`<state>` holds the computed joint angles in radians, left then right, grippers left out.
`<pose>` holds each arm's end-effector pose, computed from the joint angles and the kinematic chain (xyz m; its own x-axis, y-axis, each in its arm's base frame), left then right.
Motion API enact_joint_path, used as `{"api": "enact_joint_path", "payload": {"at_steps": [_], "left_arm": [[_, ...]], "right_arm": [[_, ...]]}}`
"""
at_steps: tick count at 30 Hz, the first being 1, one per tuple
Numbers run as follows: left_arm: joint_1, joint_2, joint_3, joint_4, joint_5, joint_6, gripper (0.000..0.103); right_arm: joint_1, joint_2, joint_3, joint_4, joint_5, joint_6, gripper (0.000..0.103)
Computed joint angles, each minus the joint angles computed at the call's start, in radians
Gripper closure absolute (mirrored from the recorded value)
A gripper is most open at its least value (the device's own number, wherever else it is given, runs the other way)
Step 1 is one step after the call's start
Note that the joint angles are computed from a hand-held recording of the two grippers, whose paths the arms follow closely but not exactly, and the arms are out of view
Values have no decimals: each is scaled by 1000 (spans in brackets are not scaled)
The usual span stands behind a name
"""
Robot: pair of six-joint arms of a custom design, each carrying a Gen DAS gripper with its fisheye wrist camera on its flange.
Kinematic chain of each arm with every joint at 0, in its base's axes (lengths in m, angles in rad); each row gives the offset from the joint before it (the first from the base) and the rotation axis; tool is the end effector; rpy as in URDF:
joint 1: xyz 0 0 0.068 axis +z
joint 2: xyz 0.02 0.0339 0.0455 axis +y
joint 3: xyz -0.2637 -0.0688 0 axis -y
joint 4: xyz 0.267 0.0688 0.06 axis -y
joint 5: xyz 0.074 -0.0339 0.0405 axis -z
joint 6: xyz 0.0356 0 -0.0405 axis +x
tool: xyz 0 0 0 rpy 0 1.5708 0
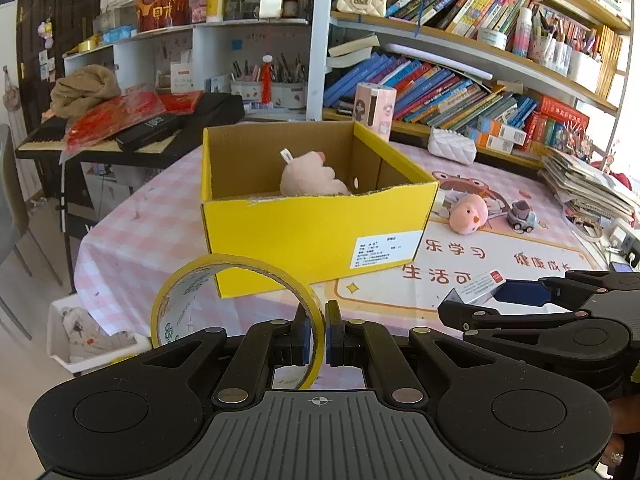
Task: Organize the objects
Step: 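Carry the tape roll with the left gripper while the right gripper carries the medicine box toward the yellow box, then lower the tape roll into the box with the left gripper while the right gripper lowers the medicine box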
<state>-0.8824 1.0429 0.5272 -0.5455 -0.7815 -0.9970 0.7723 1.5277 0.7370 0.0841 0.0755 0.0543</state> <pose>0.1448 -0.1366 0.1752 -0.5781 -0.2357 -0.7812 -0.2867 0.9550 -0.0759 0.2328 0.2230 0.1583 -0.4999 -0.4114 -0.7621 -0.6285 0.7778 -0.0076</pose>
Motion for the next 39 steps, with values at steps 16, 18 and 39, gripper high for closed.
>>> {"api": "enact_joint_path", "payload": {"at_steps": [16, 18, 39], "left_arm": [[67, -27, -7, 84, 6, 137, 97], [87, -26, -4, 104, 10, 162, 97], [473, 260, 163, 492, 184, 526, 97]], "right_arm": [[-2, 27, 69, -45, 6, -14, 51], [-12, 38, 88, -55, -5, -12, 51], [-134, 373, 595, -42, -187, -128, 51]]}}
